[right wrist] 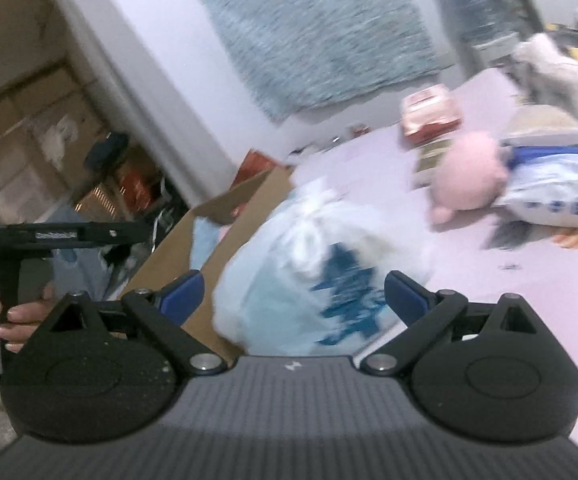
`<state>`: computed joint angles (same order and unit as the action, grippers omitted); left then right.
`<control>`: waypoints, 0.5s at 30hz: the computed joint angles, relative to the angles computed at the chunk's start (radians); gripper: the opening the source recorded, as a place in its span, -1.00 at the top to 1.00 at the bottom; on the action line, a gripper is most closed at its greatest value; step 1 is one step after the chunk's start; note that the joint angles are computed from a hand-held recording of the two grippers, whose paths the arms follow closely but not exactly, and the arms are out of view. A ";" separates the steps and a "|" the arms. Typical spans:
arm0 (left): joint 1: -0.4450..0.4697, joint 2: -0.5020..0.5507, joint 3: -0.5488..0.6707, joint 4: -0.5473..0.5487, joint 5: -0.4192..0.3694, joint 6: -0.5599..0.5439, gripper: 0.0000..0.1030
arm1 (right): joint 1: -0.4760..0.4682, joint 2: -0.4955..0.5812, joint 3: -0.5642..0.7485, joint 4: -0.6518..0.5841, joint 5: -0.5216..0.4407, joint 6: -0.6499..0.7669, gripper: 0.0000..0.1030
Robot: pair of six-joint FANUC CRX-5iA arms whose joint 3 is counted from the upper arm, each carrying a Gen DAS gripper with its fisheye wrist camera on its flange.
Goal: Organize soft objects
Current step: 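Move both open grippers over the bed toward the pink plush pig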
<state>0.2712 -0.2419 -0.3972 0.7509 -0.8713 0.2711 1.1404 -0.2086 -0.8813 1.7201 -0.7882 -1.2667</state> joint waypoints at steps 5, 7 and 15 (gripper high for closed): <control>-0.132 0.019 0.072 -0.016 0.002 -0.040 -0.90 | 0.063 -0.027 -0.035 -0.090 -0.133 0.011 -0.89; -0.197 0.036 0.097 -0.033 0.037 -0.036 -0.91 | 0.094 -0.024 -0.033 -0.147 -0.200 0.043 -0.89; -0.394 0.231 0.299 -0.208 -0.015 0.118 -0.91 | 0.191 -0.018 -0.014 -0.349 -0.429 0.166 -0.89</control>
